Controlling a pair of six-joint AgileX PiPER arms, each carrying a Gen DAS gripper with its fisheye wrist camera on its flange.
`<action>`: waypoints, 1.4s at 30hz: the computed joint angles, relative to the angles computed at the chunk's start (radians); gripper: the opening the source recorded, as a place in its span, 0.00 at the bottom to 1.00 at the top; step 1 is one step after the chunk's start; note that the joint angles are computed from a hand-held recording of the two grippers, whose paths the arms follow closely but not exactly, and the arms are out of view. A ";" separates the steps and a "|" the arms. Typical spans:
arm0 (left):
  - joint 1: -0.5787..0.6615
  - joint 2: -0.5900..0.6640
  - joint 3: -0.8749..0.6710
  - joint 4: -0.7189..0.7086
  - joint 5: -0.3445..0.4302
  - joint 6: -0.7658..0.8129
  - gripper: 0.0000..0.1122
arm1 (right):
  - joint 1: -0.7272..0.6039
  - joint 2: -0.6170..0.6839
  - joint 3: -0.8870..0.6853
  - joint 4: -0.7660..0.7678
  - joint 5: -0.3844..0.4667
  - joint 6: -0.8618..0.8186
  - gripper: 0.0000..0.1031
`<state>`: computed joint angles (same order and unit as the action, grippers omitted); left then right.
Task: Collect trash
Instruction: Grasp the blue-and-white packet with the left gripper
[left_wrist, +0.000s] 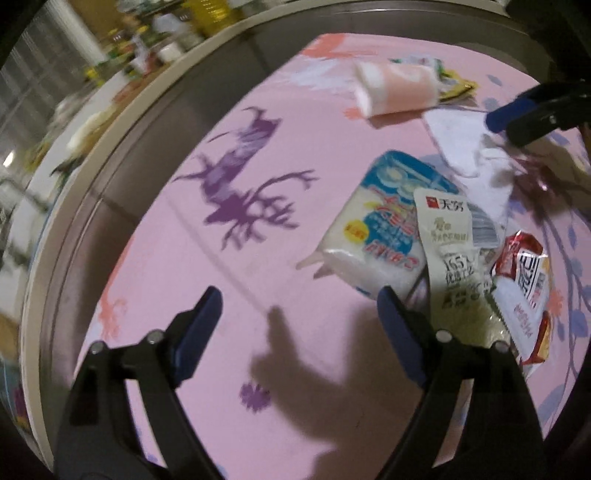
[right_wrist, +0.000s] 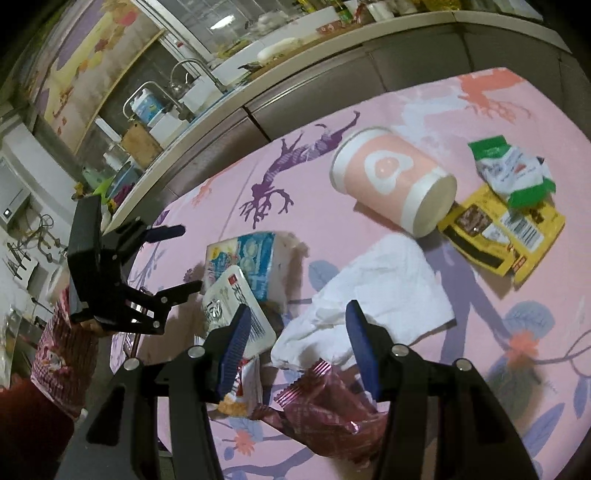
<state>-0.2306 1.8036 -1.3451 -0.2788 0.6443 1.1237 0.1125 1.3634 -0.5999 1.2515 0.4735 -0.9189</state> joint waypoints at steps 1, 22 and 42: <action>-0.003 0.010 -0.020 -0.005 0.023 0.019 0.74 | 0.006 -0.006 0.003 -0.004 -0.005 0.009 0.50; -0.112 0.099 -0.198 0.047 0.182 -0.028 0.75 | -0.083 -0.022 0.063 0.116 0.059 -0.128 0.50; -0.277 0.321 -0.587 0.128 0.442 -0.338 0.82 | -0.299 -0.061 0.135 0.167 0.193 -0.259 0.50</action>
